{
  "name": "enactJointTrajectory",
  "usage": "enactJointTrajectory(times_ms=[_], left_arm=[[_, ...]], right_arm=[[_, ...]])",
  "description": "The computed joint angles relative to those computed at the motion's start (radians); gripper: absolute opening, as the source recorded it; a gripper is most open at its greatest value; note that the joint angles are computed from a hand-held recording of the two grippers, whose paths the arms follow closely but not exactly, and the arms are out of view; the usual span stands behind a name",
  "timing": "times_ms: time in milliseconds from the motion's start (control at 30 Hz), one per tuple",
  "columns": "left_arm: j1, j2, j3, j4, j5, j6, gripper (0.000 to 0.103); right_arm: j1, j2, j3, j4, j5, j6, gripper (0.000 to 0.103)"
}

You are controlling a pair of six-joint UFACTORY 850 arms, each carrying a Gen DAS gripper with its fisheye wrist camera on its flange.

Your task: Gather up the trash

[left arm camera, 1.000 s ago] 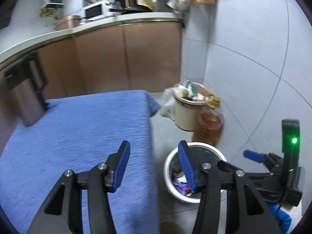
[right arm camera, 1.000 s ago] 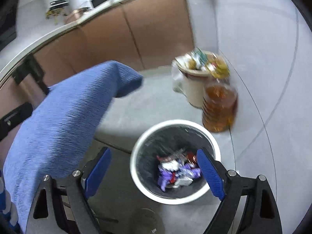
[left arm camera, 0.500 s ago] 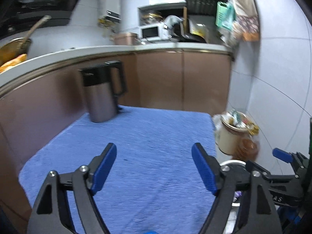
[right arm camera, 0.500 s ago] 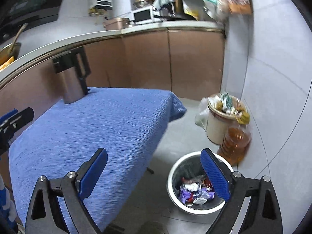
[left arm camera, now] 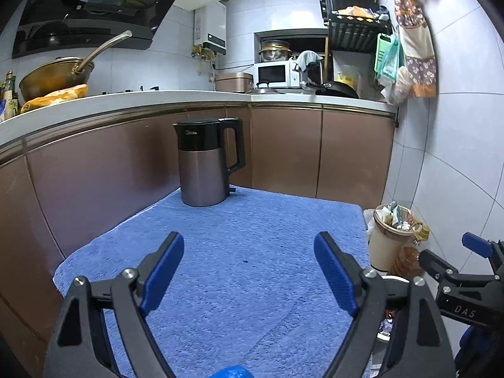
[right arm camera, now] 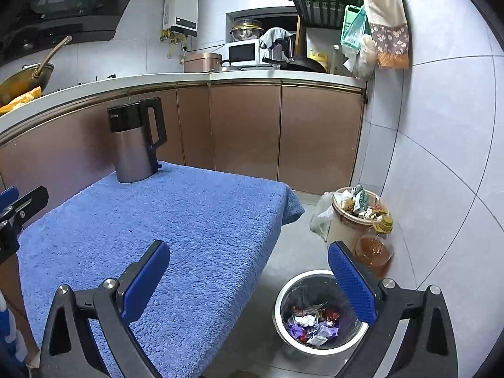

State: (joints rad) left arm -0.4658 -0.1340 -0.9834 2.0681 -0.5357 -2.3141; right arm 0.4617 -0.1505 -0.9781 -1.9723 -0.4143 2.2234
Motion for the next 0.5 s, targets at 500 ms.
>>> enactJointTrajectory(times_ms=[500], left_arm=[[-0.013,0.016,0.024,-0.042,-0.041,0.042,0.084]], right_arm=[[0.007,0.042,0.045,-0.096,-0.030,0.093,0.103]])
